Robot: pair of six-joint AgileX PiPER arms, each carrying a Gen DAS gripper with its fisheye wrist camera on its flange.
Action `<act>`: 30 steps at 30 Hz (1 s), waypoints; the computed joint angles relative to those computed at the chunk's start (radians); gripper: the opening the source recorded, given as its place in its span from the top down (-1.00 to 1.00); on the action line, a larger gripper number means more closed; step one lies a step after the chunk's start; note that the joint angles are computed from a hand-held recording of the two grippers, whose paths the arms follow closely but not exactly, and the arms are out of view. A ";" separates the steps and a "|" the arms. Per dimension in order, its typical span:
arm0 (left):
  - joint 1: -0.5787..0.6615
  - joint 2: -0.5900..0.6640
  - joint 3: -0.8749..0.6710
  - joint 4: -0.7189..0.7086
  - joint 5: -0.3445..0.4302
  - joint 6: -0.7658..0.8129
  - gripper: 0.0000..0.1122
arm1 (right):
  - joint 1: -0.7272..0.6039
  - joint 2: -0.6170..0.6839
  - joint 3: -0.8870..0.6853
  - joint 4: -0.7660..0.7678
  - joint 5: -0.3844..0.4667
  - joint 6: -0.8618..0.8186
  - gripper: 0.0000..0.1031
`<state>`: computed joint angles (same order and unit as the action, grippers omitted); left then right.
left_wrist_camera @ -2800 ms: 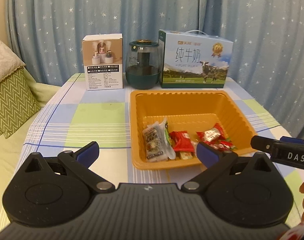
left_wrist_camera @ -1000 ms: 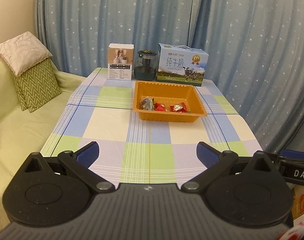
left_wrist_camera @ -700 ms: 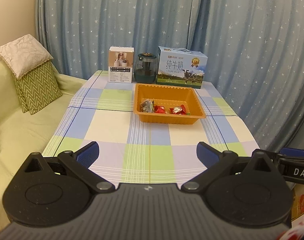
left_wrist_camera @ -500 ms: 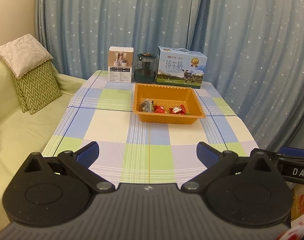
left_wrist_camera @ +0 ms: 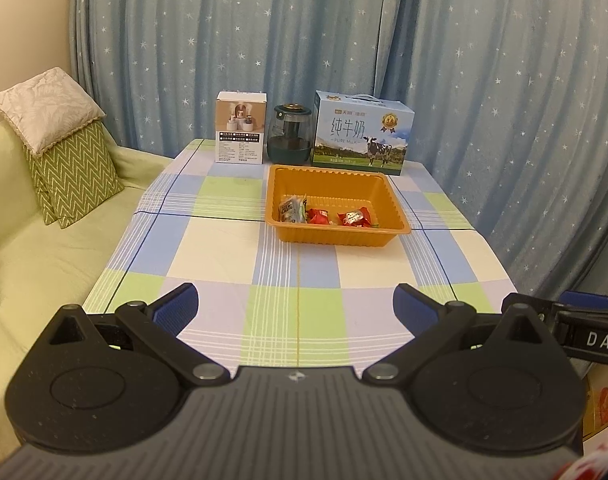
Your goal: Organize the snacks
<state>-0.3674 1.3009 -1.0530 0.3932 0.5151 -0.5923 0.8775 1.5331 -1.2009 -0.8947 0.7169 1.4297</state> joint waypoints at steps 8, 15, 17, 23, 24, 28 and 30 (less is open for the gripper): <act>0.002 0.003 -0.005 -0.013 0.002 0.015 -0.84 | -0.007 -0.004 0.003 0.000 -0.007 -0.005 -0.67; 0.001 0.005 -0.005 -0.009 0.000 0.011 -0.84 | -0.006 -0.003 0.003 -0.003 -0.005 -0.002 -0.67; 0.001 0.004 -0.005 -0.015 0.000 0.016 -0.84 | -0.010 -0.006 0.004 0.000 -0.006 -0.007 -0.67; 0.004 0.012 -0.015 -0.025 0.002 0.026 -0.84 | -0.009 -0.005 0.004 0.000 -0.006 -0.006 -0.67; 0.003 0.011 -0.014 -0.022 0.002 0.024 -0.84 | -0.009 -0.005 0.003 0.000 -0.006 -0.008 -0.67; 0.004 0.012 -0.014 -0.023 0.001 0.024 -0.84 | -0.015 -0.004 -0.001 0.006 -0.007 -0.019 -0.67; 0.005 0.012 -0.013 -0.023 0.000 0.025 -0.84 | -0.018 -0.003 -0.005 0.012 -0.009 -0.030 -0.67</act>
